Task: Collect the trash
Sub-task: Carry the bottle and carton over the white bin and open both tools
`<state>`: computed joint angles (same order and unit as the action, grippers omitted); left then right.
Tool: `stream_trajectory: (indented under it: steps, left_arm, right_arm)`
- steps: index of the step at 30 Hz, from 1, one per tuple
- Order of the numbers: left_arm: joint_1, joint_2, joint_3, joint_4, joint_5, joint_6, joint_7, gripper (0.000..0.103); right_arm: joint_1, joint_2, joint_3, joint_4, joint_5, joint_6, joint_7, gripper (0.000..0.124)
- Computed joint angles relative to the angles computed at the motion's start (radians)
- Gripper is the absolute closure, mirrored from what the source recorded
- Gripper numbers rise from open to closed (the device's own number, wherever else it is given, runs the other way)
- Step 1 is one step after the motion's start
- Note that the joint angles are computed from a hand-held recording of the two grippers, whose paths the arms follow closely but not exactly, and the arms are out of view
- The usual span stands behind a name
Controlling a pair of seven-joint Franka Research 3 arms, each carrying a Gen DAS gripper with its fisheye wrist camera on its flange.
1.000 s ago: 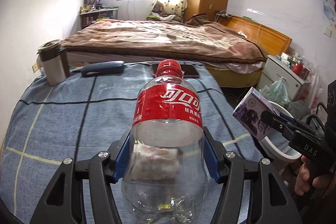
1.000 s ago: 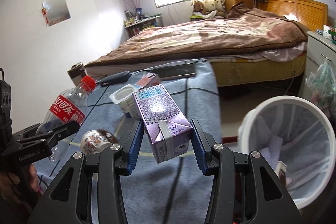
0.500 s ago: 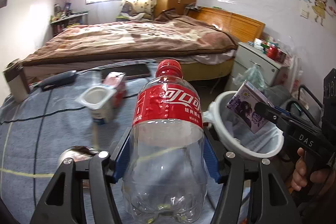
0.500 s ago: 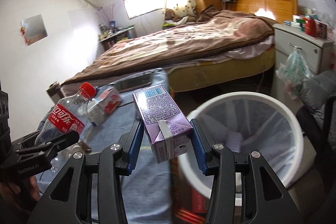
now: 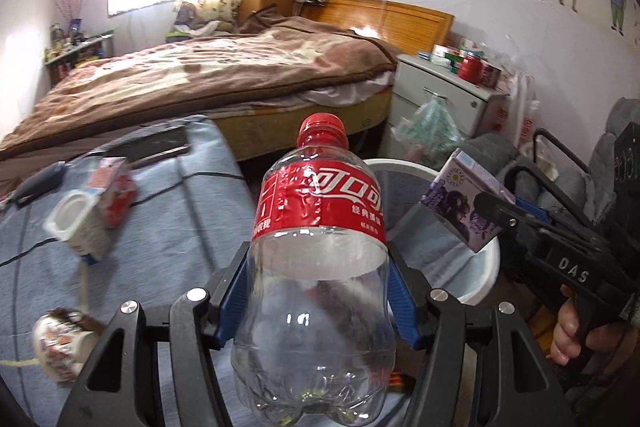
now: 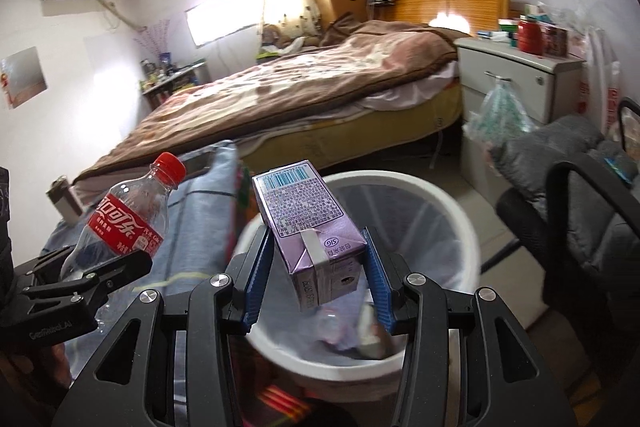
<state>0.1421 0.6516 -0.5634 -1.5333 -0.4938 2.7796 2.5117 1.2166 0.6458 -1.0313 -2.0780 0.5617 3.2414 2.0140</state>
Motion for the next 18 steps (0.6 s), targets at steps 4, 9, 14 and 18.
stream_trajectory:
  steps: [4,9,14,18]
  left_arm:
    - [-0.036,0.022,0.005,0.032,0.019,-0.059,-0.018,0.039]
    - [-0.108,0.05,0.043,0.072,0.066,-0.096,-0.061,0.039]
    - [-0.161,0.079,0.081,0.113,0.125,-0.135,-0.121,0.039]
    - [-0.175,0.084,0.091,0.111,0.15,-0.115,-0.146,0.039]
  right_arm:
    - [0.018,0.027,-0.044,-0.009,-0.016,-0.06,0.034,0.077]
    - [-0.017,0.012,-0.034,-0.022,-0.08,-0.095,0.075,0.077]
    - [-0.04,-0.013,-0.02,-0.038,-0.145,-0.109,0.112,0.077]
    - [-0.066,-0.026,-0.003,-0.041,-0.198,-0.107,0.14,0.077]
